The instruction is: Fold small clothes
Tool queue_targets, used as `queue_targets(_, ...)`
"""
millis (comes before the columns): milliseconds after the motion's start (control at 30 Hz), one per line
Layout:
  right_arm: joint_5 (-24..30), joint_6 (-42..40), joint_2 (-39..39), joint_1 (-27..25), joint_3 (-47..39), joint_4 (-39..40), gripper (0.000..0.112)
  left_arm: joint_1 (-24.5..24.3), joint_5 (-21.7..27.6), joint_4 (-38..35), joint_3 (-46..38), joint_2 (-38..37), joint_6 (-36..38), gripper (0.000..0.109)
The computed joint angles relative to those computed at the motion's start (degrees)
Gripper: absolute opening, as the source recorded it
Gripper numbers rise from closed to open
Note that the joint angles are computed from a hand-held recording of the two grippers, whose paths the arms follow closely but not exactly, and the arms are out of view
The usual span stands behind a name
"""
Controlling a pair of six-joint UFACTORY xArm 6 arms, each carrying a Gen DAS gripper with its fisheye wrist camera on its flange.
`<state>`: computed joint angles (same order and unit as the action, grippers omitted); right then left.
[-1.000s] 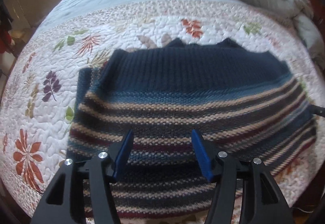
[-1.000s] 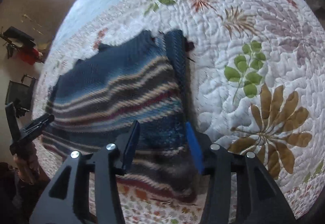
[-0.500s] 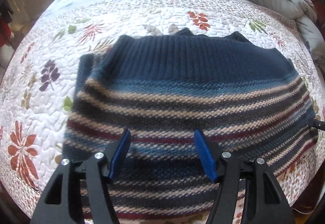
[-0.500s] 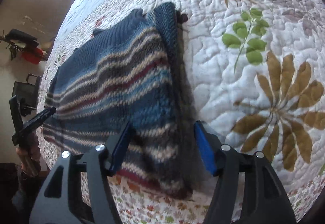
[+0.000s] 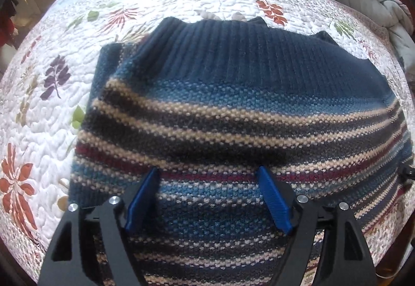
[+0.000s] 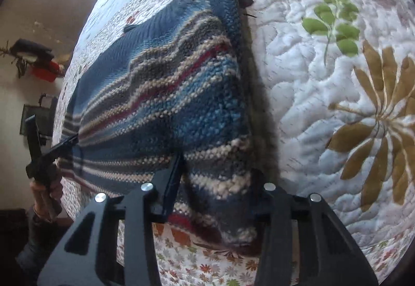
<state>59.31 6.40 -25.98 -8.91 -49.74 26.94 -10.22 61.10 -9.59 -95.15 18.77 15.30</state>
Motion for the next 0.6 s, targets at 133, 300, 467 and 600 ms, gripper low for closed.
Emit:
queue_targets(133, -1.0, 1.4, -0.2, -0.4, 0.7, 2.2, 0.025, 0.0, 0.5, -0.3, -1.1, 1.0, -0.4, 0.081)
queue_targets(300, -1.1, 4.7, -2.1, 0.5, 0.2, 0.2, 0.021, 1.3, 4.0, -3.1, -3.2, 0.5, -0.4, 0.077)
queue_targets(467, -1.8, 7.9, -2.5, 2.2, -3.6, -0.4, 0.020, 5.4, 4.0, -6.9, 0.9, -5.0, 1.7, 0.077)
queue_targets(600, -2.4, 11.4, 0.1, 8.0, -11.0, -5.4, 0.019, 7.7, 2.4, -6.7, 4.9, -9.2, 5.0, 0.077)
